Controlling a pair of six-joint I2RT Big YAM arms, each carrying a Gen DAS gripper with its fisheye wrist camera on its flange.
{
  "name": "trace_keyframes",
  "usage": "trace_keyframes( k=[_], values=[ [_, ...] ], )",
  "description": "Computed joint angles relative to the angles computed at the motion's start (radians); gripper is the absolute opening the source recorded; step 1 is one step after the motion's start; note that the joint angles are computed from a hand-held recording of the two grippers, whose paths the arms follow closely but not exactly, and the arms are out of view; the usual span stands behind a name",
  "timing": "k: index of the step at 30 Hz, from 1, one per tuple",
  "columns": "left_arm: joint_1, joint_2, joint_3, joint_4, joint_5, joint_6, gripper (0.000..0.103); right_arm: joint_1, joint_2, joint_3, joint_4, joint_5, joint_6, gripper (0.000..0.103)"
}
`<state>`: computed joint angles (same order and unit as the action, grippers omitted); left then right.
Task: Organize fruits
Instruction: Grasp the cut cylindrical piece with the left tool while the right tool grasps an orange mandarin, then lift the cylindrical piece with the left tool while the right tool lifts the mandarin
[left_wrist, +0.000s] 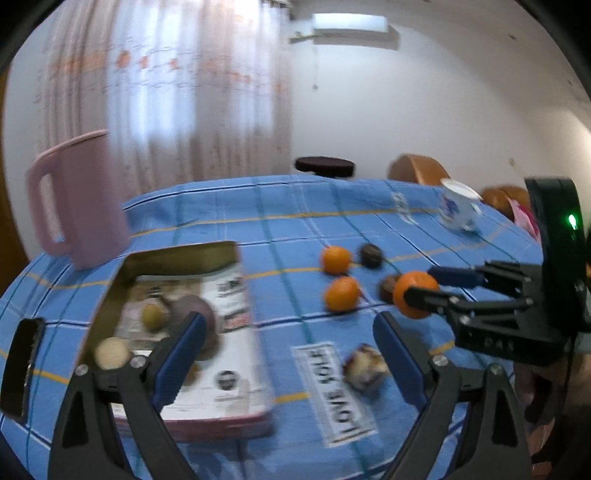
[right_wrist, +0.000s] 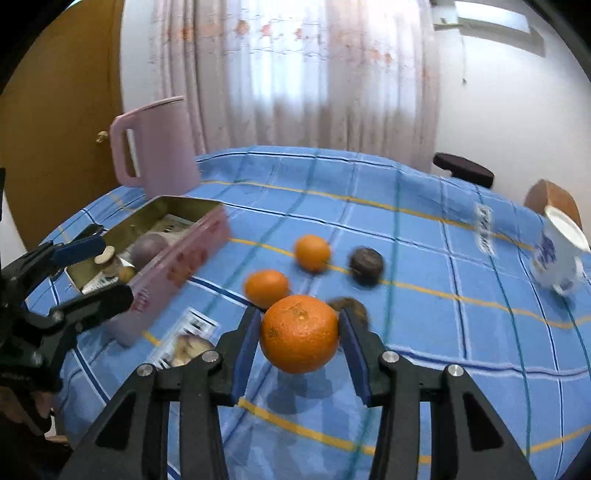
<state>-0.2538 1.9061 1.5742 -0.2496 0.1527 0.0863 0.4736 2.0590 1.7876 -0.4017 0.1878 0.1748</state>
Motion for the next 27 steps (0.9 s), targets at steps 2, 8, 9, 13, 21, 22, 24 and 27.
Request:
trace_keyframes(
  k=[2, 8, 9, 13, 21, 22, 24, 27],
  values=[
    [-0.018, 0.005, 0.006, -0.018, 0.007, 0.026, 0.089, -0.008, -0.015, -0.031, 0.015, 0.008, 0.008, 0.046],
    [-0.058, 0.043, 0.06, -0.109, 0.007, 0.093, 0.072, -0.023, -0.04, -0.086, 0.065, -0.016, 0.03, 0.046],
    [-0.06, 0.049, 0.067, -0.122, 0.008, 0.097, 0.072, -0.022, -0.04, -0.087, 0.066, -0.012, 0.028, 0.046],
    [-0.066, 0.089, 0.129, -0.207, 0.016, 0.102, 0.056, -0.021, -0.041, -0.09, 0.07, -0.025, 0.025, 0.046],
    [-0.061, 0.112, 0.161, -0.25, 0.029, 0.08, 0.041, -0.029, -0.041, -0.093, 0.074, -0.055, 0.04, 0.046],
    [-0.058, 0.112, 0.159, -0.247, 0.037, 0.074, 0.041, -0.029, -0.044, -0.099, 0.082, -0.055, 0.043, 0.046],
    [-0.055, 0.107, 0.152, -0.234, 0.052, 0.063, 0.041, -0.031, -0.049, -0.108, 0.093, -0.055, 0.048, 0.046],
    [-0.049, 0.089, 0.124, -0.181, 0.065, 0.041, 0.041, -0.031, -0.054, -0.117, 0.109, -0.053, 0.047, 0.046]
  ],
)
